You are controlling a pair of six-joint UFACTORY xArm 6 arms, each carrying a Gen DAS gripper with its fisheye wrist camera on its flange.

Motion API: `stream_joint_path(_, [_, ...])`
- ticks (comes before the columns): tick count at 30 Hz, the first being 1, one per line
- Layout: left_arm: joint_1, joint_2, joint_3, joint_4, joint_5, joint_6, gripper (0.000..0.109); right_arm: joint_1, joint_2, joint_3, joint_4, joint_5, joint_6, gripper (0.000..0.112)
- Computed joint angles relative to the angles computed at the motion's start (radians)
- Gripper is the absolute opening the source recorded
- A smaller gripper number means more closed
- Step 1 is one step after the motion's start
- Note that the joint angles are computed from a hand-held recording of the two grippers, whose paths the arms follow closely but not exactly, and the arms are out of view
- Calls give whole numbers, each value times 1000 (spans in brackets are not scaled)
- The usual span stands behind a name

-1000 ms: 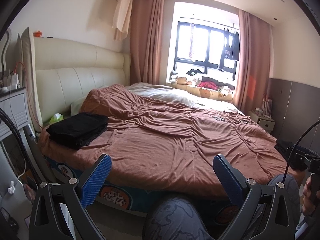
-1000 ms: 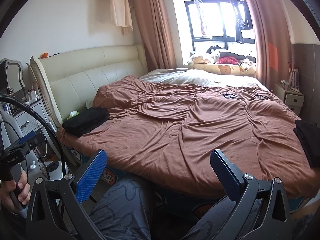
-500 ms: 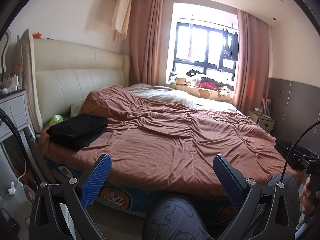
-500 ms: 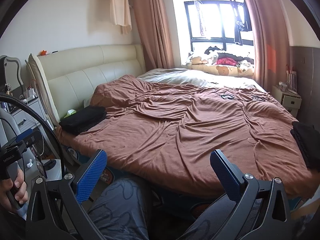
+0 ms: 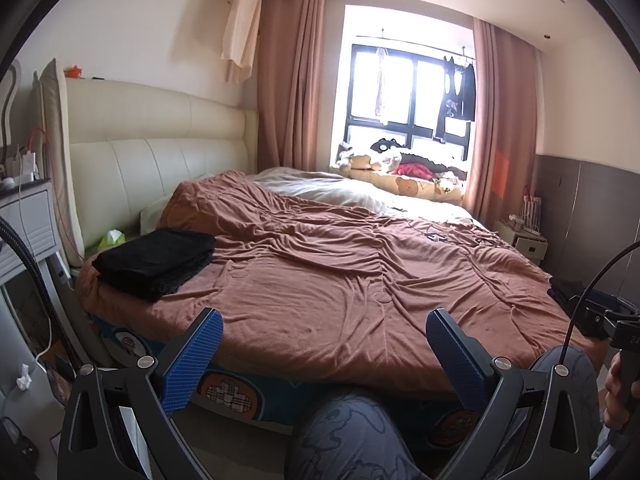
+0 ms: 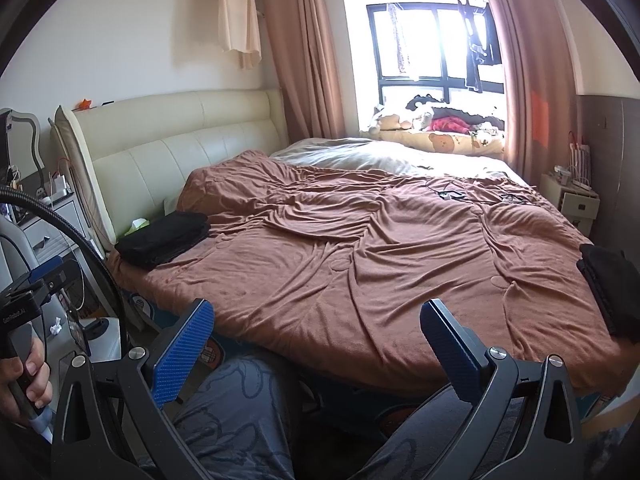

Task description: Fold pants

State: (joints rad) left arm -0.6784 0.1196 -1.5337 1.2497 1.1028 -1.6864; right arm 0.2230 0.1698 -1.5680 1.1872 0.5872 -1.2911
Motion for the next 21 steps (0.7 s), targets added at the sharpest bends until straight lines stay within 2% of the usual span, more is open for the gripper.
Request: stream_joint_path(21, [-23, -13, 10, 32, 24, -20, 102, -3, -17, 20, 5, -9, -13, 103])
